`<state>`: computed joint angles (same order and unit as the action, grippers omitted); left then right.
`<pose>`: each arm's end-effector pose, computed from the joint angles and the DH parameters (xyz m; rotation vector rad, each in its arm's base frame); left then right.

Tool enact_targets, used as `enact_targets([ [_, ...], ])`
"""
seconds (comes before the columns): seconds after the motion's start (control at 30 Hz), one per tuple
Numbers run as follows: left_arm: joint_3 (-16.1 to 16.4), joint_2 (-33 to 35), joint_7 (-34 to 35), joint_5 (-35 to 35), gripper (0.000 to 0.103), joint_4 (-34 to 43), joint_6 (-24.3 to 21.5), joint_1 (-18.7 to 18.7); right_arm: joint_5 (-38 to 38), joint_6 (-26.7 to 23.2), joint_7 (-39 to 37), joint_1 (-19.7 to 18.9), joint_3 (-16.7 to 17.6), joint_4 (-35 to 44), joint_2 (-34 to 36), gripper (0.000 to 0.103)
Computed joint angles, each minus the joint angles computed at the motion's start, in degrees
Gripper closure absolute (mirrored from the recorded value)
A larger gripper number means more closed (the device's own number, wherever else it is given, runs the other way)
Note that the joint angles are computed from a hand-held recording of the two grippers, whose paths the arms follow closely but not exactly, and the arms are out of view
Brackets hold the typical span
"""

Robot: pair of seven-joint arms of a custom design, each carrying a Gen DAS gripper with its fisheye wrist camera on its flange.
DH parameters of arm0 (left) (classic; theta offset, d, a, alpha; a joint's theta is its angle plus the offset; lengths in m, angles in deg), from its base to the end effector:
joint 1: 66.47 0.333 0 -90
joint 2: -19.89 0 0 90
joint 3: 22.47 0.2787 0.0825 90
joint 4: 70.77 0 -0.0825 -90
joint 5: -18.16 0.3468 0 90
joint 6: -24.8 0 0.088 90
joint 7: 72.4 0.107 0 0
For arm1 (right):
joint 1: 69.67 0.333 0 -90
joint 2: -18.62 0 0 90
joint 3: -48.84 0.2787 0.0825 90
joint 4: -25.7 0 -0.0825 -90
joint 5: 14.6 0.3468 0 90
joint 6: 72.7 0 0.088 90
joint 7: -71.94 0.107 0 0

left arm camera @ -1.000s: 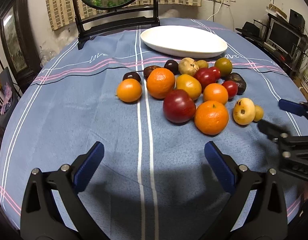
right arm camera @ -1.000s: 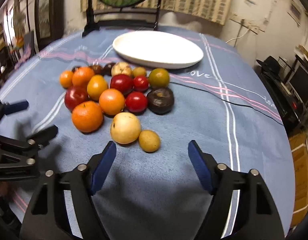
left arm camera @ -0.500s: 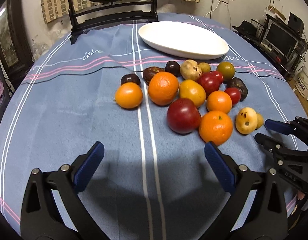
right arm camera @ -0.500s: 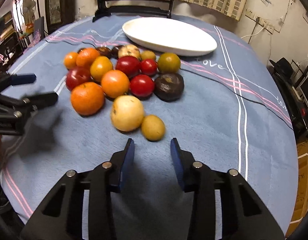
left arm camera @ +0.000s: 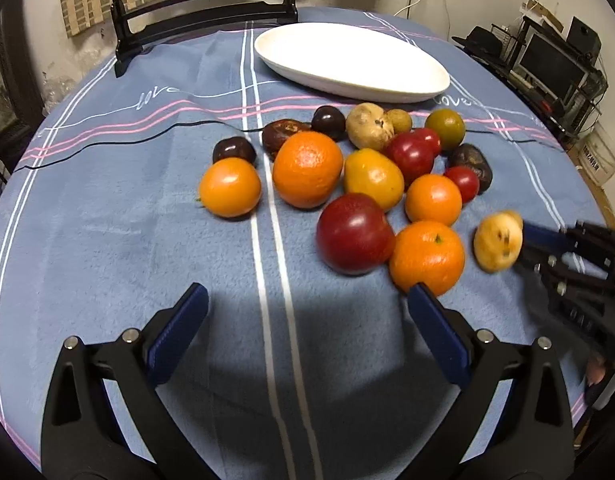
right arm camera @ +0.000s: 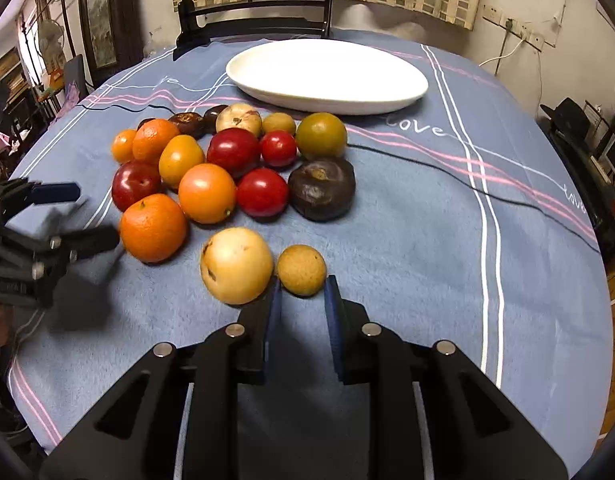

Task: Organize fruits
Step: 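Grasp the dark red plum with the left gripper while the right gripper grasps a small yellow fruit, then carry both fruits onto the white plate and open both grippers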

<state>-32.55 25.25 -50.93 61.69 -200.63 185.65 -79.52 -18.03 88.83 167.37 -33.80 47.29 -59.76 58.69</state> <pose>0.4721 -0.2370 0.3483 -2.0298 1.7834 -0.5966 0.5796 0.4045 0.3239 -2.2474 1.2335 -0.4148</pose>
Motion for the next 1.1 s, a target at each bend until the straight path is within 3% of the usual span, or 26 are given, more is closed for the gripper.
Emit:
enact_targets([
  [0.13, 0.06, 1.1, 1.4, -0.32, 0.004, 2.06, -1.26, -0.2, -0.78, 0.68, 0.59, 0.76, -0.92, -1.08, -0.69, 0.081],
  [0.27, -0.09, 1.63, 6.73, -4.73, 0.03, 1.19, 3.54, 1.23, -0.28, 2.39, -0.07, 0.07, -0.09, -2.94, -1.92, 0.081],
  [0.57, 0.92, 3.38, 16.75, -3.66, 0.033, 1.95, 5.95, 0.7, 1.28, 4.56, -2.81, -0.96, 1.27, -7.78, -5.09, 0.081],
  [0.77, 1.91, 7.19, 17.72, -5.88, 0.035, 5.73, 6.84, 0.24, 1.76, 1.97, -1.63, -0.33, 0.26, -3.74, -2.57, 0.081],
  [0.83, 1.22, 7.81, 19.92, -9.3, 0.041, 5.79, 8.41, 1.11, 1.82, 0.86, -1.26, -0.52, 0.27, -1.91, -1.45, 0.076],
  [0.9, 0.84, 8.18, 21.87, -10.97, 0.061, 5.57, 10.44, 1.41, 1.29, -0.08, -0.55, -0.16, -0.33, -0.24, -0.42, 0.065],
  [1.0, 3.27, 8.24, 19.08, -8.95, 0.06, 5.85, 10.61, -1.24, 1.17, -2.34, -1.53, -0.84, 0.57, 2.94, 1.34, 0.065],
  [1.1, 2.66, 8.56, 19.95, -10.87, 0.061, 5.77, 11.48, -0.46, 0.31, -4.38, -1.75, -0.5, 0.24, 6.97, 3.74, 0.066],
])
